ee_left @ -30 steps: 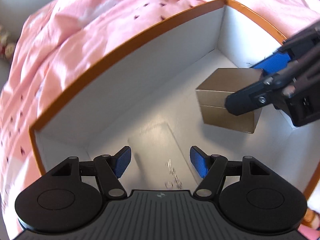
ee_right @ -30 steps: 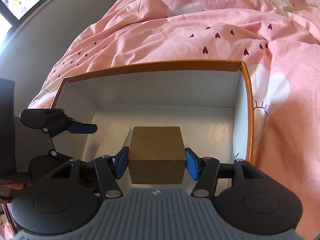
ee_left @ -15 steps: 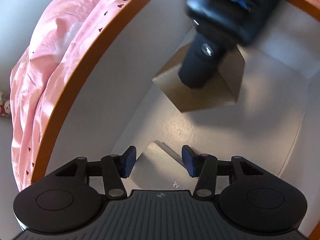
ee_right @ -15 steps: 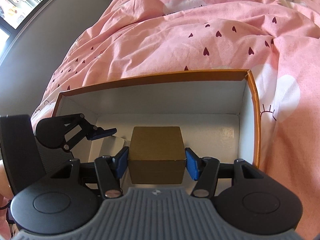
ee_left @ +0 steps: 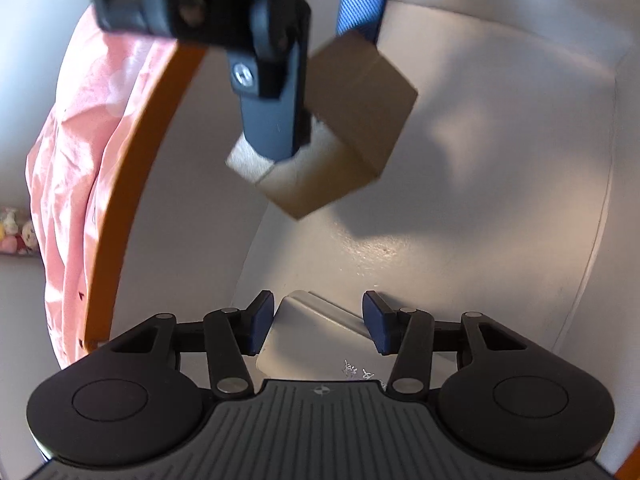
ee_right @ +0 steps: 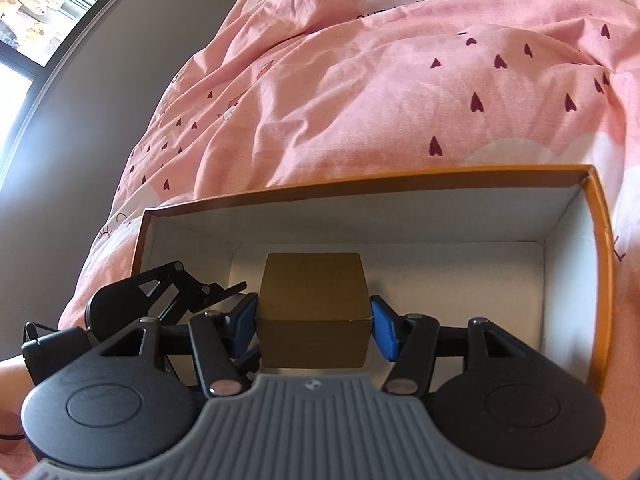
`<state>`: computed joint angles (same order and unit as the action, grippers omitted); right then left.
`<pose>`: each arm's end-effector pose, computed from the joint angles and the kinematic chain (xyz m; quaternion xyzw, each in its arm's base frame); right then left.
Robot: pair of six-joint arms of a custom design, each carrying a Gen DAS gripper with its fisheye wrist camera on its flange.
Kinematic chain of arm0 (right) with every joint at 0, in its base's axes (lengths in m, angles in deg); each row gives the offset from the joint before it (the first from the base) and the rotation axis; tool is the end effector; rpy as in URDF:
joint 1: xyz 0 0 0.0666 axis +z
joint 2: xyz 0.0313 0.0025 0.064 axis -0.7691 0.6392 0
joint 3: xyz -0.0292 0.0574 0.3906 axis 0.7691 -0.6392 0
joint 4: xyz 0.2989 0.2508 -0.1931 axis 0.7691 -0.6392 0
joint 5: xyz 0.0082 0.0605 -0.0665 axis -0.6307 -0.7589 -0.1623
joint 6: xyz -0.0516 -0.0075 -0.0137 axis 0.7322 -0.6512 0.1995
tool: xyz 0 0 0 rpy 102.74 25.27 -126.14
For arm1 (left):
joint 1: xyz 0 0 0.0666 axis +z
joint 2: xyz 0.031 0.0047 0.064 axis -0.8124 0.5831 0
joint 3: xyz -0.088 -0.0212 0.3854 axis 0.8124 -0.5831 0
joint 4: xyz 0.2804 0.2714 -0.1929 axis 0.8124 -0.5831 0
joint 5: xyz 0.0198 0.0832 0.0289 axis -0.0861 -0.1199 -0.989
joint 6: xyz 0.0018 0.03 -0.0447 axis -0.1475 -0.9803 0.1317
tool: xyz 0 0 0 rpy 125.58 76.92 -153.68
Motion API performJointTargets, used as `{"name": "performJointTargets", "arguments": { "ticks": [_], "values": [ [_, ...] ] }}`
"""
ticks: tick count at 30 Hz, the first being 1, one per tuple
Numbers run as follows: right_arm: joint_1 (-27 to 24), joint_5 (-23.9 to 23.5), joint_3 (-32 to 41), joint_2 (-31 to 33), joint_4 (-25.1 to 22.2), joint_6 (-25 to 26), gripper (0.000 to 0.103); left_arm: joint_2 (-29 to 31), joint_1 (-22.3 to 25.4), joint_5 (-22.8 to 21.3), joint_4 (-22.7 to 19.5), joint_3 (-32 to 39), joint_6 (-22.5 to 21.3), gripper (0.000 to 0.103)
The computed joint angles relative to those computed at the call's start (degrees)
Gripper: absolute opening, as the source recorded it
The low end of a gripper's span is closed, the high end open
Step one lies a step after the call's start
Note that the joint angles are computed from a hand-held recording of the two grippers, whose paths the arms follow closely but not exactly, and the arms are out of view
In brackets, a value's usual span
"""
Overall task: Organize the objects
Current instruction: 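Lower and release the glasses case with the left tool while the right tool releases the tan box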
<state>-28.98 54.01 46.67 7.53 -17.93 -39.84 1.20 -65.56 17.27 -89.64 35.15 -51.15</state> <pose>0.5279 0.2209 0.5153 -0.0369 0.9439 0.2861 0.1606 0.4278 -0.0794 0.4735 0.5363 0.8100 0.1632 0.1721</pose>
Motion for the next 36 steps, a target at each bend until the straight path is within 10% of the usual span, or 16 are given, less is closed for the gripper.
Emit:
{"name": "performJointTargets", "arguments": {
  "ticks": [10,26,32,36],
  "values": [
    [2.3,-1.5,5.1,5.5,0.2,-3.3,0.061,9.1,6.3,13.0,-20.2,15.7,19.7,0.039],
    [3.6,-6.4,7.0,8.6,5.3,-9.5,0.062,14.2,8.6,21.1,-22.3,20.9,24.2,0.038],
    [4.3,-6.9,8.7,10.2,3.4,-8.3,0.023,16.0,9.0,22.3,-22.5,23.0,25.1,0.038],
    [4.9,-5.0,8.7,10.2,3.2,-7.1,0.018,17.2,9.3,22.6,-22.1,24.3,26.8,0.038]
  ]
}}
